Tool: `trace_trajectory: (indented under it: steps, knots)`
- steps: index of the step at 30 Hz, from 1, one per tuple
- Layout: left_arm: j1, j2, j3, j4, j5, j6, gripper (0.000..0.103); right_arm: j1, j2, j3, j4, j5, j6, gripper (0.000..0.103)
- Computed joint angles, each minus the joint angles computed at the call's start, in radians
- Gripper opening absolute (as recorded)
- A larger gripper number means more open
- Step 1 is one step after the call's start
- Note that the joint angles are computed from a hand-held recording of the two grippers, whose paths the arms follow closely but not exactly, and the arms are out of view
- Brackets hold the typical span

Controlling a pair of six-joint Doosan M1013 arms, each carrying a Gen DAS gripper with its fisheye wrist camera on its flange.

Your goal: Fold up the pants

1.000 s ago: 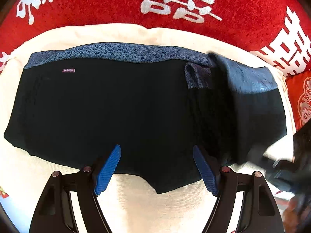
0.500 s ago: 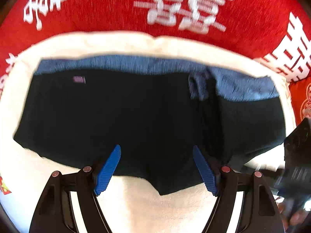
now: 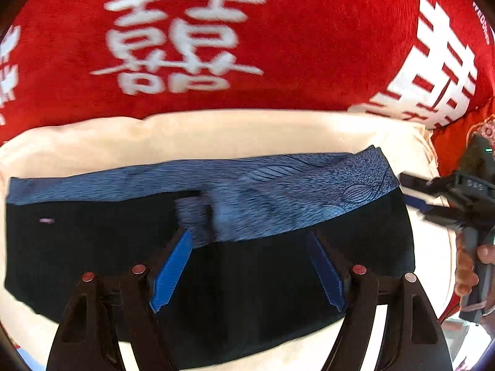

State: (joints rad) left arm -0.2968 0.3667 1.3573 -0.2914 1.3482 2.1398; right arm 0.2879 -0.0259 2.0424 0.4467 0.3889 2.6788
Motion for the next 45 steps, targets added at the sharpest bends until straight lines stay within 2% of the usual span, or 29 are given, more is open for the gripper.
trace_trajectory:
  steps: [2, 4, 5, 6, 7, 8, 9, 10, 11, 12, 14, 17, 19, 20, 25, 28, 30, 32, 33, 34, 35, 38, 39, 41, 42, 43, 45]
  knots:
    - [-0.021, -0.003, 0.025, 0.052, -0.022, -0.013, 0.078, -0.016, 0.023, 0.013, 0.196, -0.002, -0.191, 0.036]
    - [-0.026, -0.007, 0.047, 0.108, -0.037, -0.031, 0.078, -0.015, 0.012, 0.028, 0.309, -0.051, -0.268, 0.031]
    - [-0.021, -0.011, 0.06, 0.12, -0.047, -0.031, 0.078, -0.008, 0.001, 0.03, 0.308, -0.076, -0.263, 0.028]
    - [-0.013, -0.012, 0.067, 0.118, -0.047, -0.026, 0.08, -0.004, -0.009, 0.022, 0.255, -0.063, -0.241, 0.028]
    - [-0.001, -0.012, 0.076, 0.108, -0.046, -0.028, 0.089, -0.005, -0.011, 0.002, 0.15, 0.003, -0.175, 0.028]
    - [0.01, -0.011, 0.082, 0.097, -0.047, -0.038, 0.096, -0.006, -0.002, -0.031, 0.019, 0.121, -0.106, 0.028]
    - [0.016, -0.01, 0.084, 0.094, -0.041, -0.052, 0.097, -0.002, 0.017, -0.052, -0.076, 0.211, -0.051, 0.032]
    - [0.016, -0.012, 0.084, 0.1, -0.041, -0.062, 0.097, 0.002, 0.025, -0.065, -0.118, 0.248, 0.012, 0.038]
    - [0.012, -0.017, 0.082, 0.118, -0.044, -0.076, 0.096, 0.0, 0.023, -0.058, -0.109, 0.235, 0.036, 0.045]
    - [0.007, -0.023, 0.082, 0.142, -0.049, -0.09, 0.096, 0.007, 0.02, -0.064, -0.152, 0.249, 0.096, 0.048]
    - [0.003, -0.041, 0.085, 0.174, -0.061, -0.105, 0.096, 0.033, 0.015, -0.097, -0.236, 0.304, 0.161, 0.048]
    - [0.012, -0.069, 0.091, 0.203, -0.067, -0.133, 0.096, 0.093, 0.032, -0.184, -0.362, 0.435, 0.188, 0.048]
    - [0.018, -0.087, 0.101, 0.234, -0.068, -0.164, 0.096, 0.14, 0.057, -0.251, -0.431, 0.488, 0.137, 0.048]
    - [0.019, -0.096, 0.106, 0.253, -0.073, -0.183, 0.096, 0.142, 0.062, -0.263, -0.431, 0.489, 0.105, 0.048]
    - [0.039, -0.139, 0.141, 0.34, -0.073, -0.294, 0.096, 0.158, 0.178, -0.346, -0.355, 0.432, -0.087, 0.048]
    - [0.069, -0.164, 0.159, 0.352, -0.069, -0.321, 0.096, 0.143, 0.207, -0.367, -0.258, 0.31, -0.168, 0.049]
    - [0.084, -0.178, 0.17, 0.35, -0.069, -0.333, 0.096, 0.137, 0.254, -0.419, -0.21, 0.332, -0.263, 0.054]
    - [0.092, -0.181, 0.178, 0.343, -0.067, -0.35, 0.096, 0.148, 0.319, -0.504, -0.263, 0.435, -0.303, 0.054]
    - [0.098, -0.182, 0.182, 0.335, -0.064, -0.353, 0.096, 0.153, 0.346, -0.531, -0.282, 0.459, -0.309, 0.052]
    - [0.104, -0.18, 0.183, 0.324, -0.062, -0.351, 0.096, 0.153, 0.359, -0.541, -0.268, 0.465, -0.329, 0.026]
    - [0.111, -0.178, 0.184, 0.313, -0.064, -0.341, 0.096, 0.148, 0.372, -0.551, -0.234, 0.487, -0.352, 0.01]
    - [0.13, -0.17, 0.187, 0.281, -0.07, -0.291, 0.096, 0.163, 0.385, -0.551, -0.17, 0.493, -0.394, 0.01]
    - [0.135, -0.163, 0.184, 0.282, -0.063, -0.273, 0.096, 0.179, 0.409, -0.575, -0.152, 0.523, -0.441, 0.01]
    - [0.152, -0.149, 0.166, 0.282, -0.039, -0.244, 0.096, 0.204, 0.419, -0.613, -0.222, 0.561, -0.444, 0.012]
    - [0.162, -0.146, 0.156, 0.276, -0.027, -0.23, 0.096, 0.212, 0.42, -0.628, -0.205, 0.563, -0.431, 0.013]
    - [0.174, -0.145, 0.141, 0.269, -0.012, -0.205, 0.096, 0.215, 0.414, -0.631, -0.187, 0.559, -0.411, 0.022]
    - [0.195, -0.148, 0.113, 0.257, 0.002, -0.131, 0.096, 0.244, 0.393, -0.644, -0.256, 0.565, -0.319, 0.049]
